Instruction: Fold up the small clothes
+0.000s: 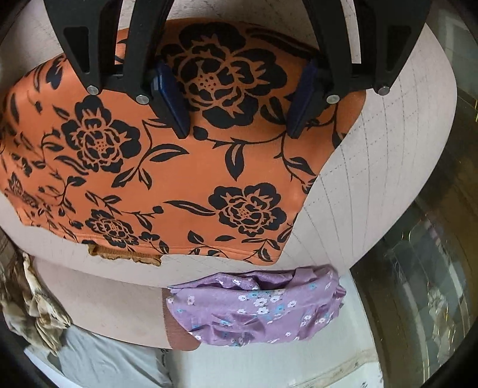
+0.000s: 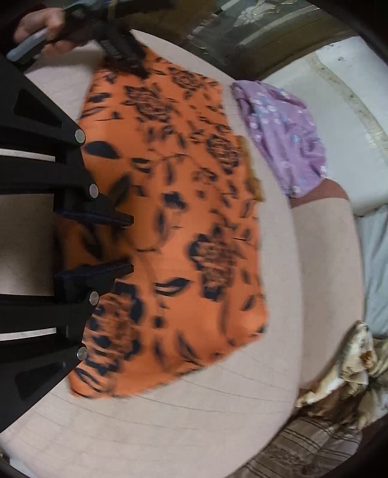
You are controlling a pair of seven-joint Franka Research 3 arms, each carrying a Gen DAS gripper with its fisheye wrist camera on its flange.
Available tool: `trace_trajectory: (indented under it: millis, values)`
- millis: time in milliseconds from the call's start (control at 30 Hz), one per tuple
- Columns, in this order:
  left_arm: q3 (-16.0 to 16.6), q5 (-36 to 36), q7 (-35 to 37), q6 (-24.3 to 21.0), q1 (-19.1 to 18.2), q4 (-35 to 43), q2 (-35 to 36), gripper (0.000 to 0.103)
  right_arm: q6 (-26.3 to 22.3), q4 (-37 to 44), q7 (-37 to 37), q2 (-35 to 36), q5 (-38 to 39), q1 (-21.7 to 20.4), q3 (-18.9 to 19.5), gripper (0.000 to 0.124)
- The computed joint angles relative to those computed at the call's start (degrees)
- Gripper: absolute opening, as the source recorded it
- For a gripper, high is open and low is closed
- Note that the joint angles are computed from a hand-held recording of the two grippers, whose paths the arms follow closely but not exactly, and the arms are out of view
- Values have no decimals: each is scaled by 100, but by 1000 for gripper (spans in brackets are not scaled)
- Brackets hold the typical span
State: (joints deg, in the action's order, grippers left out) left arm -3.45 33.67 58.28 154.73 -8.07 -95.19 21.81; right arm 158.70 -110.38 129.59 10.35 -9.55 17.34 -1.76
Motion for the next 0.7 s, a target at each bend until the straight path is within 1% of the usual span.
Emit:
trace_trajectory:
  millis: [67,167,233,300,367,400,433,567,700]
  values:
    - [73,178,-80,39,-66,-2,13,70,-4,267,146,179,-164,18,-98,28]
    - [139,367,-184,60,-125,66,77,72,-23,702,103,515,-151,-6,-178,28]
    - [199,527,-291,95,-170,85,108,75,-167,998,-168,761,183,-118,-92,28]
    - [214,619,-343,125,-179,92,125,76,-585,1327,-524,1063,755,-276,78,28]
    - [225,678,-390,157,-178,100,142,77,-444,1330,-415,1115,624,-105,-111,28]
    - [218,677,-388,165,-166,117,158,78,-521,1382,-449,1128,590,-65,-149,28]
    - [213,671,-386,168,-157,131,171,79,-541,1401,-485,1139,590,-50,-164,28]
    - [203,644,-392,155,-146,178,208,79,-366,1304,-540,1126,780,-67,-162,28]
    - [205,639,-405,166,-143,165,201,80,-286,1246,-454,1107,708,28,-261,28]
